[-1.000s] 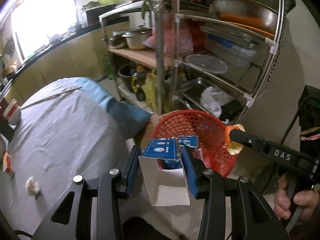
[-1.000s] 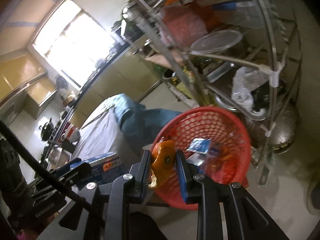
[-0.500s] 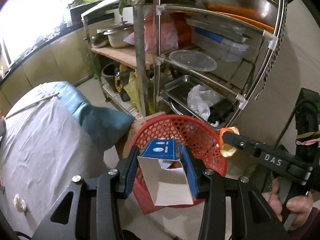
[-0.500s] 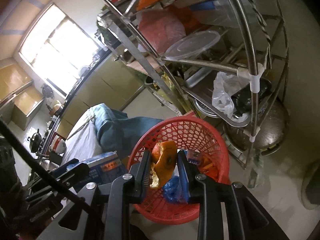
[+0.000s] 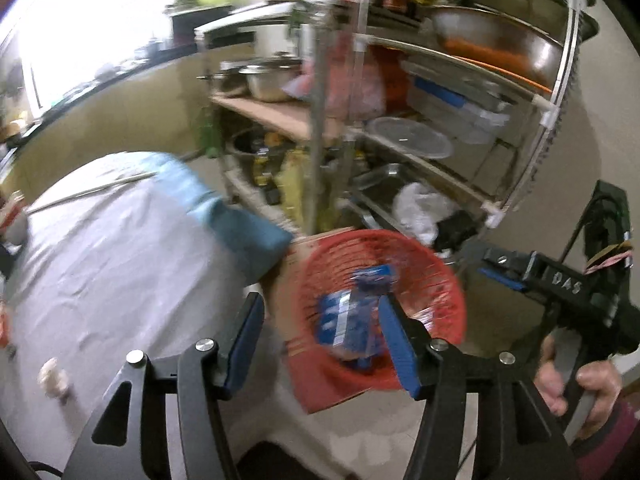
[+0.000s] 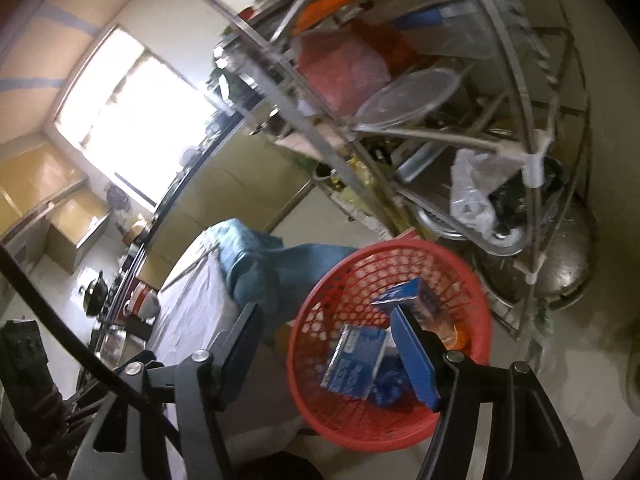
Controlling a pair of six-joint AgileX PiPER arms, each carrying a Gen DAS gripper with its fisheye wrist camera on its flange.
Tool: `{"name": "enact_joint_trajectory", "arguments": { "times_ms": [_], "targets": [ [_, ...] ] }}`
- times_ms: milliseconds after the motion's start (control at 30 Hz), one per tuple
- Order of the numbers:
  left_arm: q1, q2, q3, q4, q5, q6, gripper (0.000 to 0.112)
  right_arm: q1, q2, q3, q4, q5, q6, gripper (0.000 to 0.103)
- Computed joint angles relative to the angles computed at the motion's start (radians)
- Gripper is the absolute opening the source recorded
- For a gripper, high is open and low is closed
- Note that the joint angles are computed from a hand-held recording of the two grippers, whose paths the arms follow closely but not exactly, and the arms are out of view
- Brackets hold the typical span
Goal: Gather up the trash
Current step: 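Bring both open tools back over the table toward the white tissue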
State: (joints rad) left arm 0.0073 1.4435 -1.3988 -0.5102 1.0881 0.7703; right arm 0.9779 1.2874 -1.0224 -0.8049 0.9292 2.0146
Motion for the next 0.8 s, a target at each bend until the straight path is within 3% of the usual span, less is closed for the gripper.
{"name": "enact_joint_trajectory", "arguments": {
  "times_ms": [167, 333, 667, 800],
  "targets": [
    [0.208, -0.068, 0.066, -0.027, -0.013, 0.111, 0.060, 0.016, 0.124, -0.108, 0.017, -0.078, -0.080, 0.064],
    [0.421, -0.095, 0.096, -0.078, -0.042, 0.225, 0.060, 0.040, 0.313, -0.312, 0.080, -0.126, -0.238, 0.063],
    [0.797, 0.074, -0.038, -0.105, -0.012, 0.269, 0.060, 0.083, 0.636, -0.765, 0.276, -0.089, -0.586, 0.063],
    [0.885, 0.156, -0.110, -0.089, -0.029, 0.233, 0.060, 0.096, 0.772, -0.994, 0.362, -0.021, -0.726, 0.063]
  ]
}}
